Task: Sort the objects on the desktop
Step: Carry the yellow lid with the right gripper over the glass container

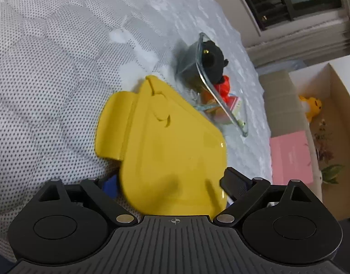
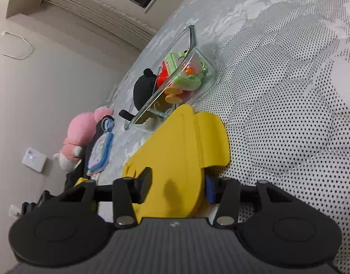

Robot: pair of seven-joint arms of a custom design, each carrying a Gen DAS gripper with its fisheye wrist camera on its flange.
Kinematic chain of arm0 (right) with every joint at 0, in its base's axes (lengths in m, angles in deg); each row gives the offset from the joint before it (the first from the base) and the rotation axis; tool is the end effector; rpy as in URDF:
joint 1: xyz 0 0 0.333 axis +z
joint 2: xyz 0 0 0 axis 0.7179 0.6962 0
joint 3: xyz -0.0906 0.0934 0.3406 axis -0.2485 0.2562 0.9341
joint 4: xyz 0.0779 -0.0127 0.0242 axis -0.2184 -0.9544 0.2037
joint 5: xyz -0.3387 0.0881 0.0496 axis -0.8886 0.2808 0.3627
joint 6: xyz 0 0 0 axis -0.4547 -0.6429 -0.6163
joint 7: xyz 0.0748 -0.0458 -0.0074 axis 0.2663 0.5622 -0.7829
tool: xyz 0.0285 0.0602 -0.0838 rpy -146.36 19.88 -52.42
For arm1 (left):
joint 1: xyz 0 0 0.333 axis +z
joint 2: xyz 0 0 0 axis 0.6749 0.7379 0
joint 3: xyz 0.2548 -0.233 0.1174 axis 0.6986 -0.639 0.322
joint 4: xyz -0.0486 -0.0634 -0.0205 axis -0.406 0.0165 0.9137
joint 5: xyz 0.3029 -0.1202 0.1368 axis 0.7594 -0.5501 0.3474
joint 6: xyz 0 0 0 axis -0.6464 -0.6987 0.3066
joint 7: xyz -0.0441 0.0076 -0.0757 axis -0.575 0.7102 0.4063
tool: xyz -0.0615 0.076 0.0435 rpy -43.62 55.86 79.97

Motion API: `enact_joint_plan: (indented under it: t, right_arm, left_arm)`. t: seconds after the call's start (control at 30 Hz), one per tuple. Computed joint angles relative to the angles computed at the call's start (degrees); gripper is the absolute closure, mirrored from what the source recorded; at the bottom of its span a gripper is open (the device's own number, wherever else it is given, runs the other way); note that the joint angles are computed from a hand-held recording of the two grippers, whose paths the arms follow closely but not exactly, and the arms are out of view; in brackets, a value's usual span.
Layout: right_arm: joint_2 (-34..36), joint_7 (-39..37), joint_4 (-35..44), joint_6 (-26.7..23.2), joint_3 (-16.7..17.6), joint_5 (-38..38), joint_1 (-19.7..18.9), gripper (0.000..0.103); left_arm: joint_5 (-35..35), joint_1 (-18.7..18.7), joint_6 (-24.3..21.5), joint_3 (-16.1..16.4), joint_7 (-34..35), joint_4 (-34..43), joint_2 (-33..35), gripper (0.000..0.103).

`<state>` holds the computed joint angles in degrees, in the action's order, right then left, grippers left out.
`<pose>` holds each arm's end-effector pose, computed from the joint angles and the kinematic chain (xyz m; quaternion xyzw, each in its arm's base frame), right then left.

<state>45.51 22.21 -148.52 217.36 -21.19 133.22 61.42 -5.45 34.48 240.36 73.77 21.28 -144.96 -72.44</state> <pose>0.6135 0.2907 0.4510 -0.6375 0.5770 0.1730 0.4803 0.4544 -0.1610 0.4866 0.8382 -0.3258 0.4371 0.0119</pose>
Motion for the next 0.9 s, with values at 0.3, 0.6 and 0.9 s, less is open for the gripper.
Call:
enact_joint_plan:
  t: [0.3, 0.6, 0.9]
  right_arm:
    - [-4.6, -9.4, -3.6, 2.6, 0.0, 6.0, -0.3, 0.072]
    - [-9.2, -18.3, -4.0, 0.1, -2.2, 13.6, 0.5, 0.072]
    - [3.1, -19.2, 20.3, 2.9, -2.9, 8.3, 2.5, 0.072]
  left_arm:
    - [14.5, 5.5, -20.4, -12.7, -4.1, 5.6, -6.5, 0.063]
    - [23.3, 6.4, -22.5, -14.7, -8.3, 8.8, -10.6, 0.063]
    - [22.8, 5.7, -23.4, -10.3, 4.9, 26.9, 2.1, 0.05]
